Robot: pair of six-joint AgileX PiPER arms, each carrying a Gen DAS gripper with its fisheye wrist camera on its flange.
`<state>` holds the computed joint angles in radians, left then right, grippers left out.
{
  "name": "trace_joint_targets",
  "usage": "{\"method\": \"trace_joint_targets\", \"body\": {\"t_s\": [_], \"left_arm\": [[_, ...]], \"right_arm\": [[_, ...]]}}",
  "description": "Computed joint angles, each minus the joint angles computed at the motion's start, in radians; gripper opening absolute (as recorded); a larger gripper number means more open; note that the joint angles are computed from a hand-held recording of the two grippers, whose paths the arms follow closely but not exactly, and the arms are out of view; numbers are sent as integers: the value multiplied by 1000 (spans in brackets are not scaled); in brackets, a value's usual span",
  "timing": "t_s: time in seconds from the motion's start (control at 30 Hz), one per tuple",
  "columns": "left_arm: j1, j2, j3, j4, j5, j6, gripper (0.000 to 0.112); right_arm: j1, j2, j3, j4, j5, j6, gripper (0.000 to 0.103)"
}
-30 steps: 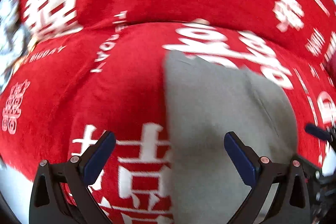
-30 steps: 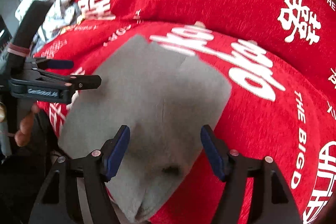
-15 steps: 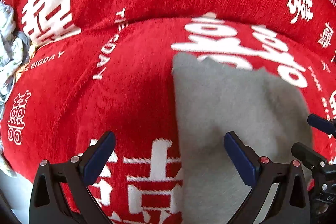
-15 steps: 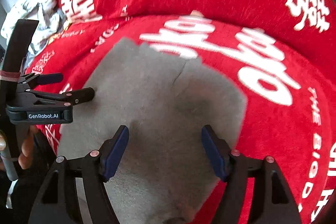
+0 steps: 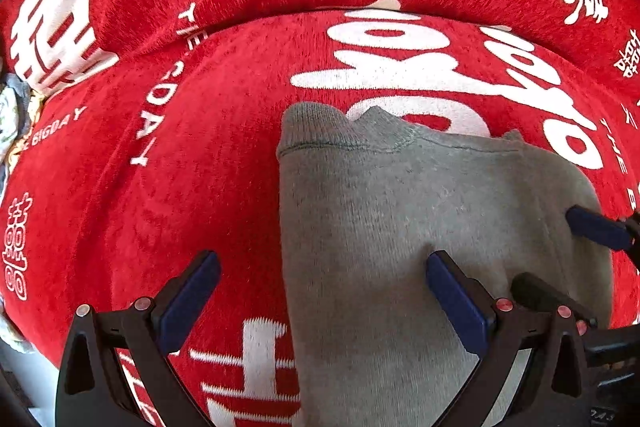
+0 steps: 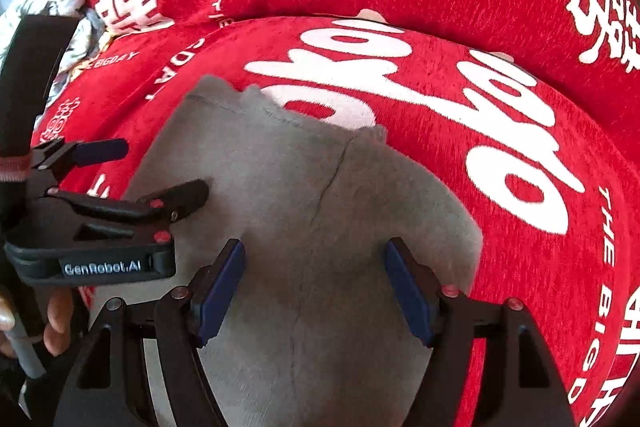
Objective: Fold small clothes
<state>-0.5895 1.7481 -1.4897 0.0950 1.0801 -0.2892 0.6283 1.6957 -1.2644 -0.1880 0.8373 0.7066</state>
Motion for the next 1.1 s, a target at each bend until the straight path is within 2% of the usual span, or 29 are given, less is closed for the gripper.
{"method": "trace_joint_targets", "body": {"t_s": [0.1, 0.2, 0.37, 0.43, 0.53, 0.67, 0.8, 0.93, 1.1], "left_arm": [[16, 27, -31, -21, 13, 1, 103], [8, -19, -13, 4, 23, -17, 103], [-10, -182, 138, -5, 1, -6, 103], [-29, -248, 210, 9, -12, -21, 103], [-54, -326, 286, 23, -13, -45, 103], [-87, -408, 352, 33, 0, -100, 103], [-148, -455, 347, 74, 63, -151, 103], [-203, -494, 348, 69, 84, -170, 103], [-232, -548, 388, 17, 54, -201, 103]], "right_arm": [[-23, 40, -38, -11, 27, 19, 77], [-8, 25, -55, -29, 58, 67, 77], [138, -62, 6, -100, 56, 100, 77], [209, -64, 31, -127, 86, 115, 77], [325, -110, 114, -257, 95, 260, 77], [376, -215, 221, -222, 89, 336, 78], [461, -234, 207, -213, 228, 346, 79], [503, -308, 213, -239, 268, 443, 79], [545, -333, 204, -302, 343, 590, 81]]}}
